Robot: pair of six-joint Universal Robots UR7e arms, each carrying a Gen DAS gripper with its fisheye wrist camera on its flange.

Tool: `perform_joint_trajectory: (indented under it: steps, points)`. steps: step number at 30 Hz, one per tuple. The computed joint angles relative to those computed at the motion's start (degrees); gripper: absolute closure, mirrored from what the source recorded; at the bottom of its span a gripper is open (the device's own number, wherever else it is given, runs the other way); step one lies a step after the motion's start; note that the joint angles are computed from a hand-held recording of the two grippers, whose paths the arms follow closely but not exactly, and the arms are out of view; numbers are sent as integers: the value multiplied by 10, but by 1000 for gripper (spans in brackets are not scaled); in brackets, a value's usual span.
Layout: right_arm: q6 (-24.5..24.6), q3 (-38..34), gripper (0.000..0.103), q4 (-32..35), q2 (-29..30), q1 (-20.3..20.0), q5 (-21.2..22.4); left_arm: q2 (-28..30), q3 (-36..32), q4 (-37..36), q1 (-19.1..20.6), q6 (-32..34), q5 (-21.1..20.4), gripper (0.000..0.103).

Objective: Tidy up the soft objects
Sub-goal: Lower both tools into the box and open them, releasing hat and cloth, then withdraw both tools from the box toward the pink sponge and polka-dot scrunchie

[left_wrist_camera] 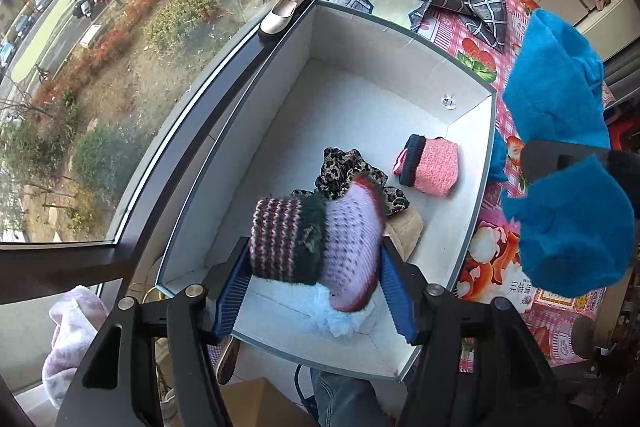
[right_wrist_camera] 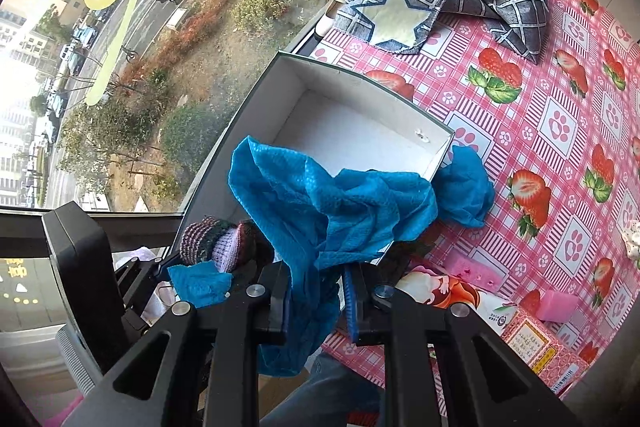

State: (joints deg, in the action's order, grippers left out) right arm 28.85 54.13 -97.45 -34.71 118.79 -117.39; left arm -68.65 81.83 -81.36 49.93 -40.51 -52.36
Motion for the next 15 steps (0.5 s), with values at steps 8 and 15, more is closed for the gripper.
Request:
perform_joint_trajectory:
  steps: [8,15]
  points:
    - [5,9,28,-19,-8,-1,-1,1,-1,-14,1,2,-3,12]
    - [37,45,28,-24,-45,-14,12,3,-1,-42,-4,21,-6,0]
